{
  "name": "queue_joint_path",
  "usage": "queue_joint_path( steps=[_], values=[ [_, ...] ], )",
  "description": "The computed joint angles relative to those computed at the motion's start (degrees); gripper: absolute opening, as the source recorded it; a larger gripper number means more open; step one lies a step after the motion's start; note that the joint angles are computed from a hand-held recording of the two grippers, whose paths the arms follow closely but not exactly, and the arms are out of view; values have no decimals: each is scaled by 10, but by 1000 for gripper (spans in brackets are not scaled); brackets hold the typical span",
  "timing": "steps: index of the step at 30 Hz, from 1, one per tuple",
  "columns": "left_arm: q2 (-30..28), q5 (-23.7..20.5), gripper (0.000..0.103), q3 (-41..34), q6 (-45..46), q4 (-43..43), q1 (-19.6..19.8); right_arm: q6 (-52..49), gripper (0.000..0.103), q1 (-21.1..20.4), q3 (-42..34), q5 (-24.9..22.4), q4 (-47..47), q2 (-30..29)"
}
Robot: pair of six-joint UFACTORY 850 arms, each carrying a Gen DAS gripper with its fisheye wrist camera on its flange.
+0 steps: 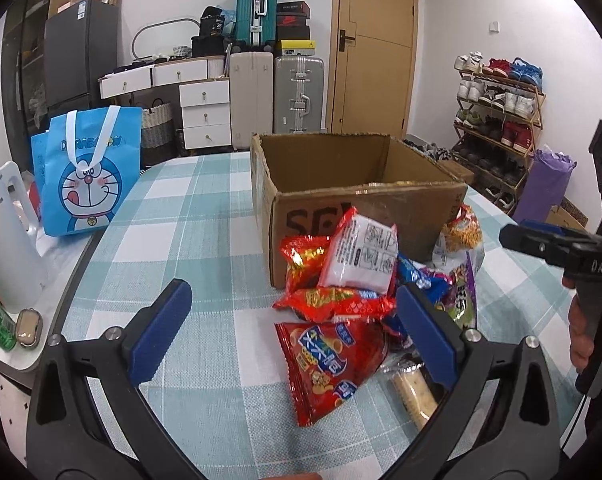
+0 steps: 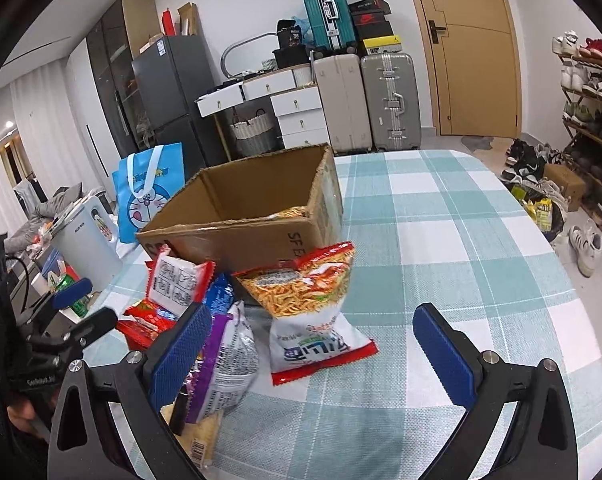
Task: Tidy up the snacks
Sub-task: 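Move both tools back toward the remaining snack pile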
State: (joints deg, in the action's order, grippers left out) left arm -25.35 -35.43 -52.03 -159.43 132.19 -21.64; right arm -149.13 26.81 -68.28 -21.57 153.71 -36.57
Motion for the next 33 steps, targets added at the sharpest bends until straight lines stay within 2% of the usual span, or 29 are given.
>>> queue_joint_path(
  steps=[7, 15, 22, 26, 29, 33],
  values=[
    [-6, 19, 101, 5, -38, 32, 1, 29, 102, -8, -10, 12, -34, -8],
    [-22, 39, 101, -9, -34, 38, 1, -10, 102, -2, -22, 36, -5, -20],
    [-37, 50, 101, -21, -31, 34, 5, 2, 102, 2, -46, 65, -9, -44],
    [-39, 55, 101, -23, -40, 42, 10, 73, 102, 4, -65, 76, -70, -61],
    [-41, 58, 101, -26, -26, 26, 12, 47, 102, 8, -72, 83, -36, -69],
    [-46, 54, 101, -33, 9, -7, 8, 92, 102, 7, -83, 80, -72, -78]
  ],
)
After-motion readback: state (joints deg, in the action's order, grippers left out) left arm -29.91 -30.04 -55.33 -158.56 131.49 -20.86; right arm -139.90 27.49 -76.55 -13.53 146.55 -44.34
